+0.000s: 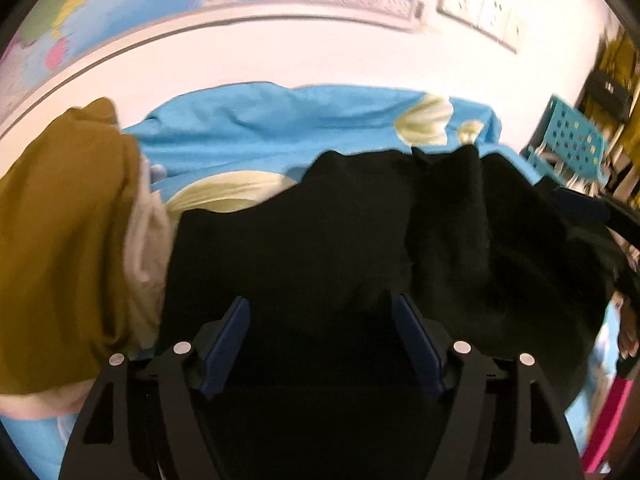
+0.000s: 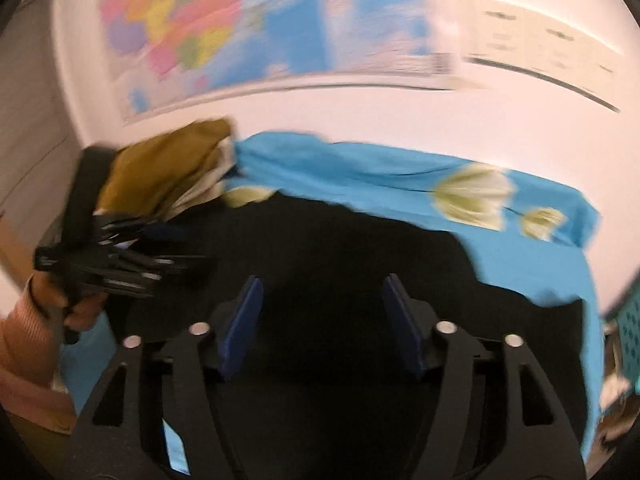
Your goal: Fold large clothes
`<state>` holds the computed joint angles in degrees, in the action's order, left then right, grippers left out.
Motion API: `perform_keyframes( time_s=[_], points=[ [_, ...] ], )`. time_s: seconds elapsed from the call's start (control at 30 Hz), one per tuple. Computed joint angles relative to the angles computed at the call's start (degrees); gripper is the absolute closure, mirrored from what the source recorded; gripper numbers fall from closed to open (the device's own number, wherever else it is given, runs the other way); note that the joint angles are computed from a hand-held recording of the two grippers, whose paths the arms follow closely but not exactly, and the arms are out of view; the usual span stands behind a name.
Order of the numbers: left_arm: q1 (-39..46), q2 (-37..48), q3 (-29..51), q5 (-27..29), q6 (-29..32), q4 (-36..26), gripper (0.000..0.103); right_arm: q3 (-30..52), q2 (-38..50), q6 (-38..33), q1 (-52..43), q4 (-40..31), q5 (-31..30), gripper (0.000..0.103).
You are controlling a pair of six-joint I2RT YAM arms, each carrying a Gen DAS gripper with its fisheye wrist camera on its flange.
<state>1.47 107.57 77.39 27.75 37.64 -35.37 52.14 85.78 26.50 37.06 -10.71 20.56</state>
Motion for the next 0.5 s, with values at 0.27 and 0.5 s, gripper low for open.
perform_keyframes(
  time_s=[0.27, 0.5],
  points=[
    [-0.9, 0.2, -0.7, -2.8, 0.0, 3.3, 0.079, 8.7, 12.9, 0.6, -7.5, 2.1, -10.3, 0.084],
    [3.0, -0.2, 2.5, 4.1, -1.8, 0.7, 0.083, 6.6, 9.6, -0.2, -7.9, 7.0, -7.8, 0.096]
  ],
)
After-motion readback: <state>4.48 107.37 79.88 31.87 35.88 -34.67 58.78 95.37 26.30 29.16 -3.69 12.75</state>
